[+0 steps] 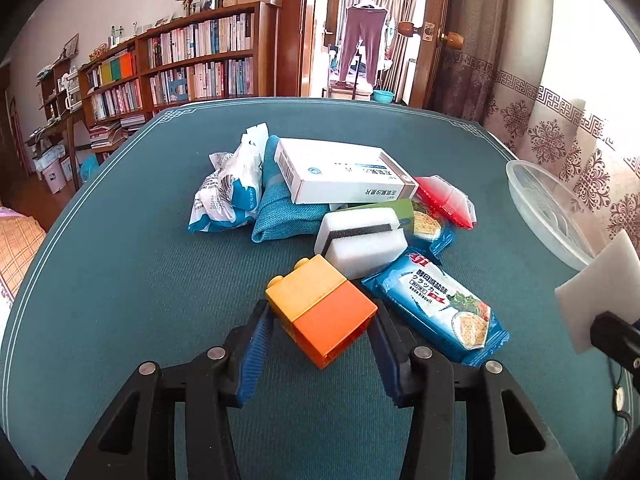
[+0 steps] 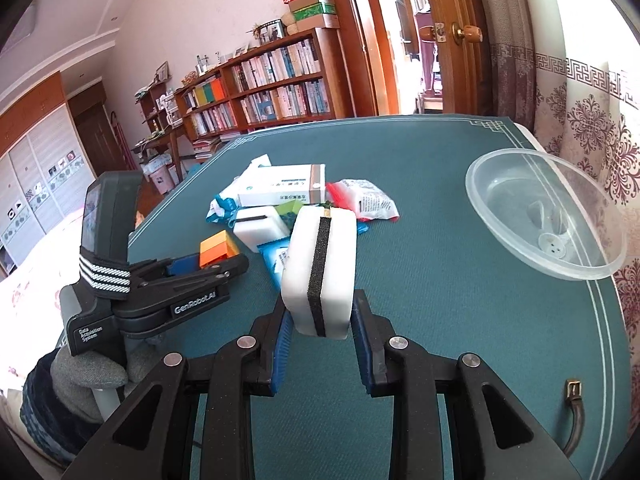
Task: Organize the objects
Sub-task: 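Grasp the orange-and-yellow block with the left tool, then carry the block and sponge into the clear bowl with both tools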
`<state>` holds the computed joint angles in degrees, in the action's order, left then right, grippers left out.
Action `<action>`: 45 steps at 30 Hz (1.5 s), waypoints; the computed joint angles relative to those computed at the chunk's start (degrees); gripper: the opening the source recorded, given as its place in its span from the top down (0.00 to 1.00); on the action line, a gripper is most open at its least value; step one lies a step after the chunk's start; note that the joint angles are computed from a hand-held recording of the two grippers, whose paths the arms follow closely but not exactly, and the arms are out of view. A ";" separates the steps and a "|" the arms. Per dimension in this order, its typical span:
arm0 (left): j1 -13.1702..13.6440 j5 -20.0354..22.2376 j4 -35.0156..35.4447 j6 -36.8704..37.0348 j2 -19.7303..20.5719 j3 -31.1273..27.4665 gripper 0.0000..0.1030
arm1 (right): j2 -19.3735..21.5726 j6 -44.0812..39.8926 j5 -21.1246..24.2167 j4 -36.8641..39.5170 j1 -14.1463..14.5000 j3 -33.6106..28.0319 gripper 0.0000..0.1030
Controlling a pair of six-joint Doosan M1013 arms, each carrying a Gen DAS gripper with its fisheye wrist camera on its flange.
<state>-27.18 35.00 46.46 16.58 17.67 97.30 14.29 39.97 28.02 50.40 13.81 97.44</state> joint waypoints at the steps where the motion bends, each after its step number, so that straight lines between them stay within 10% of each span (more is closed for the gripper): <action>1: -0.13 -0.04 0.40 -0.30 -0.14 0.07 0.51 | 0.01 0.92 -0.51 -0.63 -0.30 -0.27 0.71; 25: -4.14 0.05 0.53 8.54 3.49 -7.81 0.51 | 7.92 25.13 1.83 -15.31 -9.50 -11.99 0.71; 45: -5.44 -1.10 -11.29 24.14 11.26 -19.90 0.51 | 8.96 21.58 -0.04 -10.59 -11.52 -11.72 0.65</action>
